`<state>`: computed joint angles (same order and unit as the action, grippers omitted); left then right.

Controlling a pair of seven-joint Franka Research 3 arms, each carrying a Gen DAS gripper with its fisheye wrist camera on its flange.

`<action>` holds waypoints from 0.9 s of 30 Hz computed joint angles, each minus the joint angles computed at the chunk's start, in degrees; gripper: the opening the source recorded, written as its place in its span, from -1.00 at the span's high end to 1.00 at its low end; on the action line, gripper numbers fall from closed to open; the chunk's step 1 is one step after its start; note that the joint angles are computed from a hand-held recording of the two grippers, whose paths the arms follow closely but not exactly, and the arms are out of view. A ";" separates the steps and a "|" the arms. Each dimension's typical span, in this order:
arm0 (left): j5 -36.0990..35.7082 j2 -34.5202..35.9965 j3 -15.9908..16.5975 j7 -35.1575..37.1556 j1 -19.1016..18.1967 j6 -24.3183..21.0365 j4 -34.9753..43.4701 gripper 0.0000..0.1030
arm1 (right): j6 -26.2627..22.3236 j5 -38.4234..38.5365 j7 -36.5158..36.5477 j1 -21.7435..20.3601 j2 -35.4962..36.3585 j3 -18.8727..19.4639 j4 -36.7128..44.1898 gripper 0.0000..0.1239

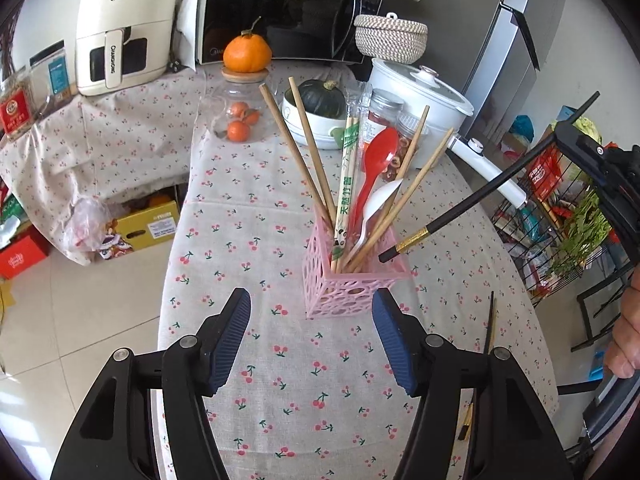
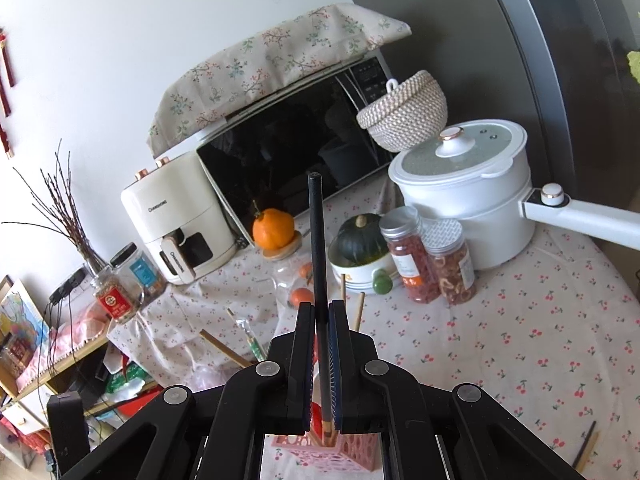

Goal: Organize utensils
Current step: 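Drop the wrapped chopsticks into the caddy with the left tool while the right tool drops the black chopstick in, then grasp the remaining black chopstick with the left tool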

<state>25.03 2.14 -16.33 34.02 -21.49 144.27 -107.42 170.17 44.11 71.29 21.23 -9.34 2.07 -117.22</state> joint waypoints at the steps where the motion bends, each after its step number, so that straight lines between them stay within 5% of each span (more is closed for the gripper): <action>1: -0.63 0.01 -0.01 0.66 0.04 0.10 -0.16 -0.29 | -0.35 -1.43 1.36 -0.43 0.72 0.45 0.45 0.92; 8: -3.15 0.15 -0.08 4.31 0.06 0.12 -0.26 -0.29 | -5.14 -13.73 12.14 -2.90 5.56 2.64 3.66 0.91; 15: -3.83 -0.06 -0.15 4.66 0.01 0.22 -0.26 -0.33 | -7.51 -11.48 11.52 -2.67 7.01 2.64 5.53 0.78; 19: -3.16 0.15 -0.35 4.91 -0.33 -0.16 0.16 -0.40 | -7.60 -11.90 11.30 -3.12 4.85 2.31 3.92 0.36; 27: -2.36 1.74 -1.01 4.88 -1.78 -1.51 2.68 -0.56 | -13.22 -23.17 18.02 -7.39 -2.04 1.44 -2.41 -0.08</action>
<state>22.67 3.88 -17.34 38.90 -23.26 142.76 -104.74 156.95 20.94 89.31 13.84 -11.38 3.51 -119.63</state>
